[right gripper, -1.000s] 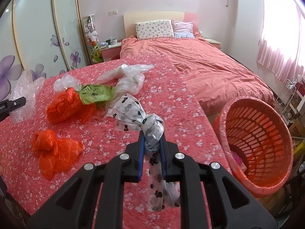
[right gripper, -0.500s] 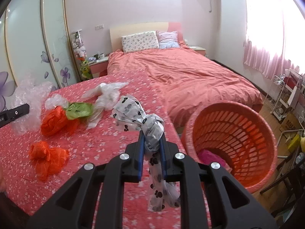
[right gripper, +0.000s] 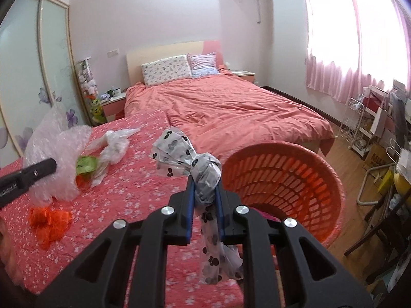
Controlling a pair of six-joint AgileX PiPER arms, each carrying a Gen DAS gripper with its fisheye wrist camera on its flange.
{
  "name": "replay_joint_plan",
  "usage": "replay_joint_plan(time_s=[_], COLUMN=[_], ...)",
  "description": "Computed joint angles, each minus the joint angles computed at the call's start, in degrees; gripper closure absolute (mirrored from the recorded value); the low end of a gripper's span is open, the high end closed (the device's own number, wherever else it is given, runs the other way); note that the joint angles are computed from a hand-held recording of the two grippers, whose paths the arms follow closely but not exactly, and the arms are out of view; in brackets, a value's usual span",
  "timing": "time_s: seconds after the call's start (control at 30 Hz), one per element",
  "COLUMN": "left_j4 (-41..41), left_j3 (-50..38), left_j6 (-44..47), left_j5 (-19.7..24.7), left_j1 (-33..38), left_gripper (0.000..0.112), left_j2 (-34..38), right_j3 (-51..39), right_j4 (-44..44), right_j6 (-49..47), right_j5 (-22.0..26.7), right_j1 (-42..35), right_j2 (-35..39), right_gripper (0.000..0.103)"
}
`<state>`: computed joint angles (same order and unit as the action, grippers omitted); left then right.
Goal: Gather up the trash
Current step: 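Carry the bubble wrap and patterned bag over the orange basket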
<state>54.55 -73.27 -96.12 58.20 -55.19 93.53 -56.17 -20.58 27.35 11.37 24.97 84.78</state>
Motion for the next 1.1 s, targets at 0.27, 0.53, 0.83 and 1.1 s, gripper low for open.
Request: replay_joint_plan(time_s=[0.27,0.53,0.83,1.1], left_j4=[-1.6,-5.64,-12.27,-19.2], left_j3=[-7.64,-19.94,-35.28,-44.76], left_j6=[2.4,10.08,20.77,28.14], left_j5=[-4.69,-8.44,-9.15,-9.33], left_j1=[0.06,0.87,2.03,3.48], left_gripper=[0.087,0.087,0.087,0.087], left_j2=[7.35,17.33,27.98,34.52], right_j3=[1.37,1.95,0.5,-1.79], right_j4=[11.65,34.65,61.63,72.36], right_j6=[-10.66,-33.21,-59.32,-69.61], right_j5=[-2.97,-4.72,-4.66,-4.09], right_j1=[-7.24,-13.9,-20.05,-22.72], right_j2=[-0.36,0.72,4.06,7.75], right_gripper=[0.087,0.087,0.087,0.087])
